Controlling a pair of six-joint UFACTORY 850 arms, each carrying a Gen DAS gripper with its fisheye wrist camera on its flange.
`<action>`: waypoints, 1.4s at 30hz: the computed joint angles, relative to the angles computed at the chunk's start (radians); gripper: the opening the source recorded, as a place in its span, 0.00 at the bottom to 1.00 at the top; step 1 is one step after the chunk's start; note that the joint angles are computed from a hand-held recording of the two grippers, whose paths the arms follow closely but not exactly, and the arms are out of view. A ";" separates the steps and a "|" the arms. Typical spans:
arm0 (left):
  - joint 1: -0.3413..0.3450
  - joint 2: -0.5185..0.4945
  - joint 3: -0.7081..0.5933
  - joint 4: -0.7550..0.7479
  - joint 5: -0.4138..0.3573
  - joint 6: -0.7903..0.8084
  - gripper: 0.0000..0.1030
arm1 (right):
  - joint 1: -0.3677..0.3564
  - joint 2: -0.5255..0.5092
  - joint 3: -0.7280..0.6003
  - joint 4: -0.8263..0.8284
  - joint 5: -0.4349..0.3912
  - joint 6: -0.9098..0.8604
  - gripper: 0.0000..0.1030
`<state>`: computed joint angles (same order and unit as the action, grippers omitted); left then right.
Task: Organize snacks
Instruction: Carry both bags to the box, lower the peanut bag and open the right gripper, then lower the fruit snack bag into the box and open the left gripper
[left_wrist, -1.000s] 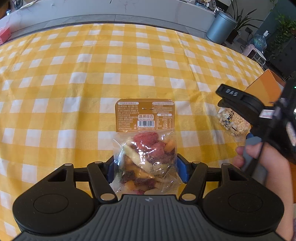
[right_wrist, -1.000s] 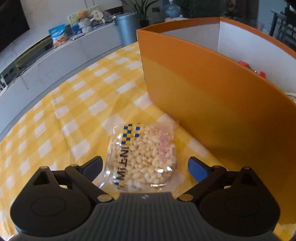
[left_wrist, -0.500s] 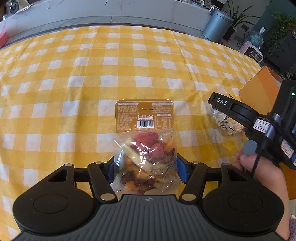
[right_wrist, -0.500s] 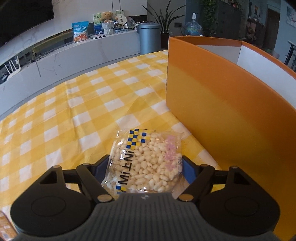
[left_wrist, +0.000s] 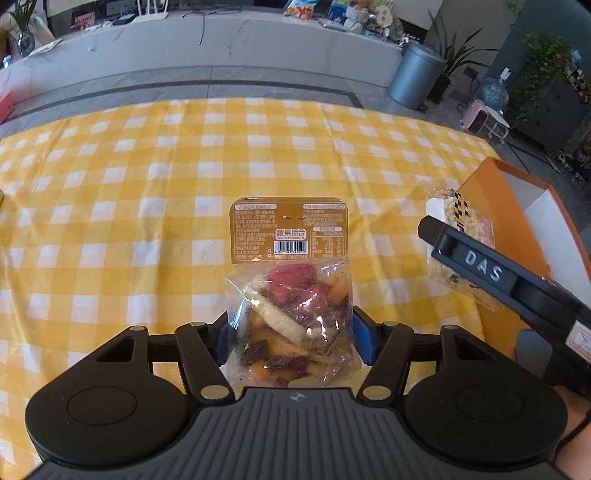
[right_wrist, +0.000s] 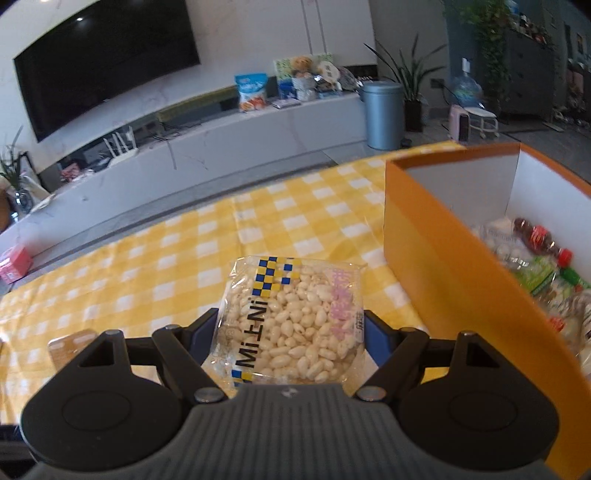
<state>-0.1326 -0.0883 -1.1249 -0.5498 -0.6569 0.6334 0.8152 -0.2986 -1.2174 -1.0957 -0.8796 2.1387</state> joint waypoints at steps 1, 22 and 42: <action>-0.005 0.011 0.000 -0.005 -0.002 0.005 0.69 | 0.005 0.022 0.016 -0.013 0.005 0.002 0.76; -0.265 0.007 -0.090 -0.215 -0.046 0.007 0.69 | -0.386 0.357 0.324 0.248 0.087 -0.622 0.88; -0.494 0.020 -0.070 -0.040 0.217 -0.207 0.89 | -0.021 0.764 0.525 0.039 -0.346 -0.224 0.95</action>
